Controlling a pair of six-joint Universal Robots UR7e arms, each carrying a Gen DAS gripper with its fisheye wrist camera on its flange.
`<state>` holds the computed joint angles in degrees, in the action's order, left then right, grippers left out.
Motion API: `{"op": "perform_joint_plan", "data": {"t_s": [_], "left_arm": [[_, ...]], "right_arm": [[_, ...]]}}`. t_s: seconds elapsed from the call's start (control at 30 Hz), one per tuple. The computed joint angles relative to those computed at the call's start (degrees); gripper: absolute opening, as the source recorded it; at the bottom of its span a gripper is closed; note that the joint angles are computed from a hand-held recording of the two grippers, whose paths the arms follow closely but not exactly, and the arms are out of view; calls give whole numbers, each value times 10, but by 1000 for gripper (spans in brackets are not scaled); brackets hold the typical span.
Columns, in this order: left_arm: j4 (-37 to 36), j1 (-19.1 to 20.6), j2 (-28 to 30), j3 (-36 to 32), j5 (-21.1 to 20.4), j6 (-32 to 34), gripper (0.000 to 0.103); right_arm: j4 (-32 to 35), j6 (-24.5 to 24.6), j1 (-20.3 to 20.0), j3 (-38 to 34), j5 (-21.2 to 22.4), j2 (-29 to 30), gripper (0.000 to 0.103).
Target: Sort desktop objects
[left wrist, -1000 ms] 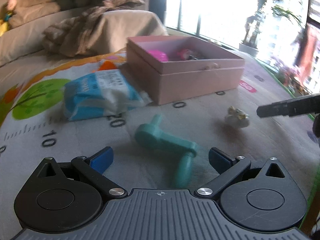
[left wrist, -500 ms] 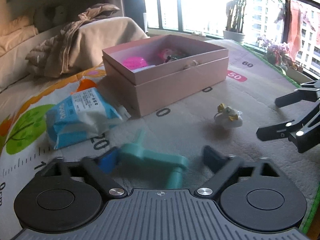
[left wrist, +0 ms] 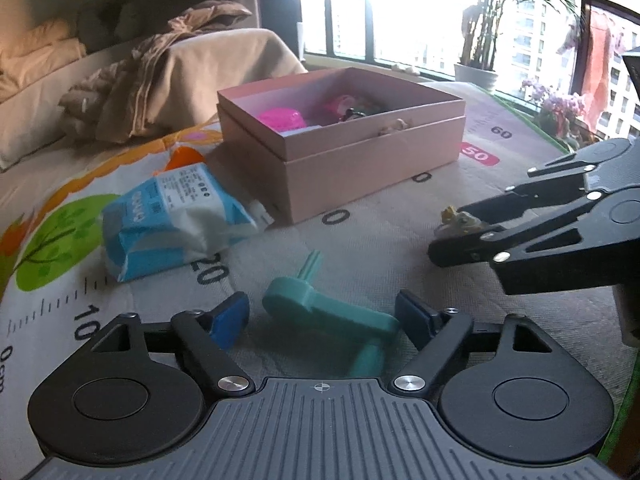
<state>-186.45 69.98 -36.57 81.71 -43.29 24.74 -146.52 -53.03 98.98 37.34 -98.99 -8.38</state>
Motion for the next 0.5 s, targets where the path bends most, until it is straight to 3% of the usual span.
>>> {"op": "perform_joint_plan", "data": {"t_s": [0.27,0.43,0.5], "left_arm": [[-28,-12,3,20,3,38,81],[12,-17,-7,20,-2,19,33],[27,-20,-17,29,-12,15,22]], "right_arm": [[-19,-1,-4,50,-11,-35,37],[-32,8,-8,86,-1,-70,37],[-30,14,-10,96,14,-87,37]]}}
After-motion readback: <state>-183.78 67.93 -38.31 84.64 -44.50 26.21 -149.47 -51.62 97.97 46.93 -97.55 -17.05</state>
